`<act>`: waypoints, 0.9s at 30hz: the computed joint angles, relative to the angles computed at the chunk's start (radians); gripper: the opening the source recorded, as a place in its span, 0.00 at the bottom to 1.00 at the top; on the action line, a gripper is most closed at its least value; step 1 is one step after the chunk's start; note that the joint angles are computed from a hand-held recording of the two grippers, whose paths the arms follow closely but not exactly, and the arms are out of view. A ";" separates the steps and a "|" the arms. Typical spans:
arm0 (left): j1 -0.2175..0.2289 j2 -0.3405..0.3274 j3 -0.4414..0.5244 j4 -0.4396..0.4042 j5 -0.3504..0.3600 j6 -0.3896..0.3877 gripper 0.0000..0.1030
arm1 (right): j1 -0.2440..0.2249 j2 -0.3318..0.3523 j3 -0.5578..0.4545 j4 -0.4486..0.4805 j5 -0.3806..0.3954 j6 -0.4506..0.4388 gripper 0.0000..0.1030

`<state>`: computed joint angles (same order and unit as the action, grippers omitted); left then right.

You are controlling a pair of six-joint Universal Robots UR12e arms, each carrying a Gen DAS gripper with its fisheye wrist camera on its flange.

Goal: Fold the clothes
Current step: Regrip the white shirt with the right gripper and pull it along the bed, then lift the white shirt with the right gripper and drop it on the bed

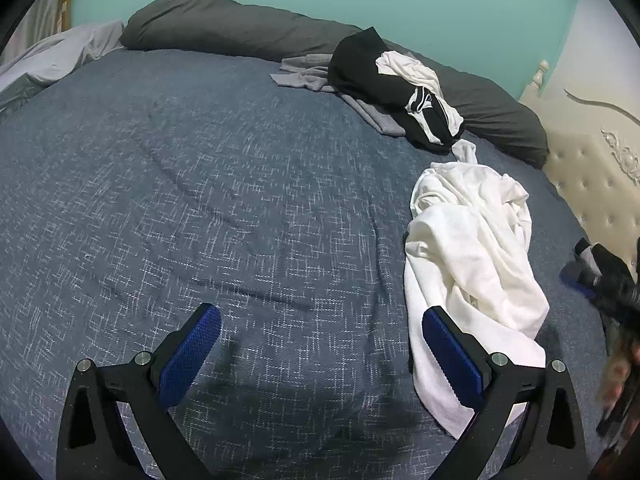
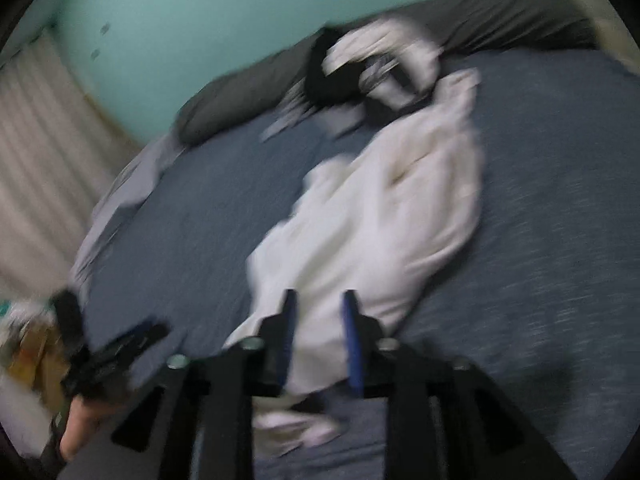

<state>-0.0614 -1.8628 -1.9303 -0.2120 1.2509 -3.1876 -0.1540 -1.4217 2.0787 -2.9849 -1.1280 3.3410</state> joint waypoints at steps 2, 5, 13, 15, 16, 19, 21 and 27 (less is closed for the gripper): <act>0.000 0.000 0.000 0.000 0.000 0.001 1.00 | -0.008 0.007 -0.006 0.003 -0.058 0.082 0.27; 0.001 0.000 0.001 -0.001 0.001 -0.001 1.00 | -0.003 0.038 -0.026 0.031 -0.096 0.162 0.35; 0.002 -0.003 0.003 -0.003 0.001 -0.001 1.00 | 0.008 0.122 -0.058 -0.022 -0.139 0.337 0.56; 0.004 -0.003 0.003 -0.002 0.001 -0.002 1.00 | 0.008 0.136 -0.071 -0.039 -0.143 0.344 0.57; 0.004 -0.004 0.004 -0.003 0.000 -0.002 1.00 | 0.008 0.146 -0.083 -0.034 -0.143 0.337 0.57; 0.004 -0.005 0.005 -0.005 -0.001 -0.002 1.00 | 0.013 0.163 -0.115 -0.006 -0.147 0.302 0.57; 0.004 -0.006 0.005 -0.006 -0.001 -0.001 1.00 | 0.025 0.175 -0.141 0.033 -0.147 0.233 0.52; 0.006 -0.005 0.004 -0.003 0.002 0.001 1.00 | 0.072 0.168 -0.169 0.072 -0.197 0.032 0.08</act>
<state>-0.0552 -1.8679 -1.9260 -0.2153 1.2533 -3.1861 -0.0817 -1.2541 1.9098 -2.9125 -1.3252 3.3728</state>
